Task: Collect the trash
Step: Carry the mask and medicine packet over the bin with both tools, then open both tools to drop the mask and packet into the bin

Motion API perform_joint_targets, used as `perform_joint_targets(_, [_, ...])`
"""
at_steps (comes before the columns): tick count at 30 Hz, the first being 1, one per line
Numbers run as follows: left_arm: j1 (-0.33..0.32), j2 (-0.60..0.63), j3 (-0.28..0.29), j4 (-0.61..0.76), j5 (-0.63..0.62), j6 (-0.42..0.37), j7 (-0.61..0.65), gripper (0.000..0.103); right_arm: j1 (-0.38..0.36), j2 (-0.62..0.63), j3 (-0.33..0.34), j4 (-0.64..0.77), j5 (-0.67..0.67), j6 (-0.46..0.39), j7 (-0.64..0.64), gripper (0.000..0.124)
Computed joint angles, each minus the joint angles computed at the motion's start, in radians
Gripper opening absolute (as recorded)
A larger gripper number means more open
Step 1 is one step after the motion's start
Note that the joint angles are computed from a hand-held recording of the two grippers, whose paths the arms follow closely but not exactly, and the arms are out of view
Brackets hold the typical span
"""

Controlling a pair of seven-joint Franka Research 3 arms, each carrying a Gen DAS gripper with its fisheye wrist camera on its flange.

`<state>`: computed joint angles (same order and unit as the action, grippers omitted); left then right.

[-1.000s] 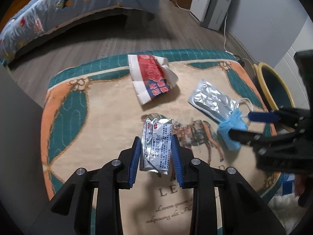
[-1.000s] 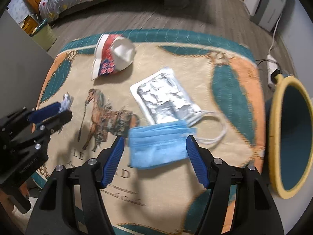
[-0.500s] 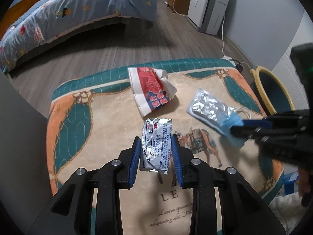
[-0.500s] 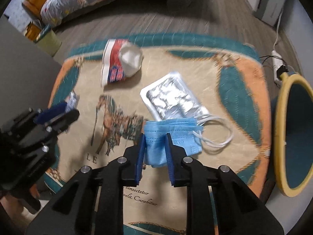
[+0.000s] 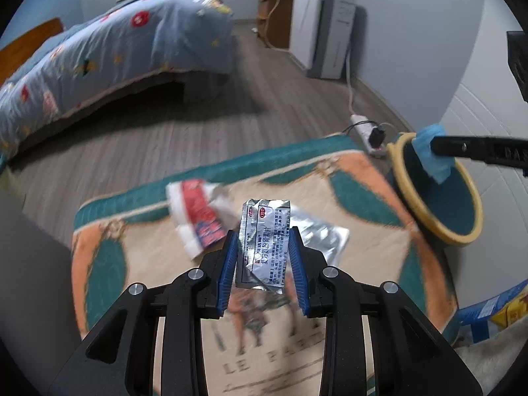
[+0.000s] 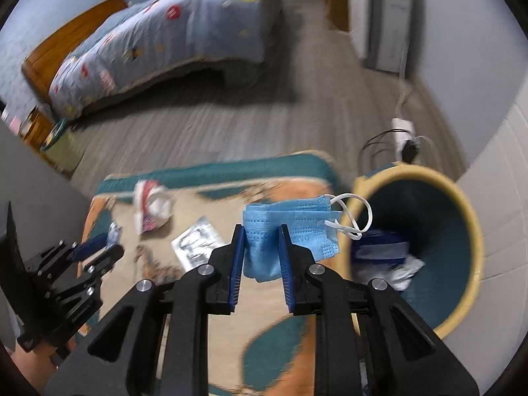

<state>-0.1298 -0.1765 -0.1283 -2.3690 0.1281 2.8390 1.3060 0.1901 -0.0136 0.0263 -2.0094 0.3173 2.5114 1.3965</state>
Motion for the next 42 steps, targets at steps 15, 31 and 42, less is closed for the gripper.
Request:
perform_joint_targets(15, [-0.081,0.221,-0.093,0.250,0.073,0.008,-0.009,0.033,-0.145,0.027,-0.088,0.015,0.016,-0.010,0.013,0.020])
perform_joint_targets(31, [-0.167,0.454,-0.157,0.487,0.073,-0.023,0.062,0.035,-0.203,0.099,-0.103,0.042,-0.020,-0.069,0.039,0.021])
perform_joint_targets(42, [-0.176,0.437,-0.142,0.456,0.090,0.014,0.019,0.077,-0.205,0.097,-0.102,0.036,-0.019,-0.053,0.042,0.042])
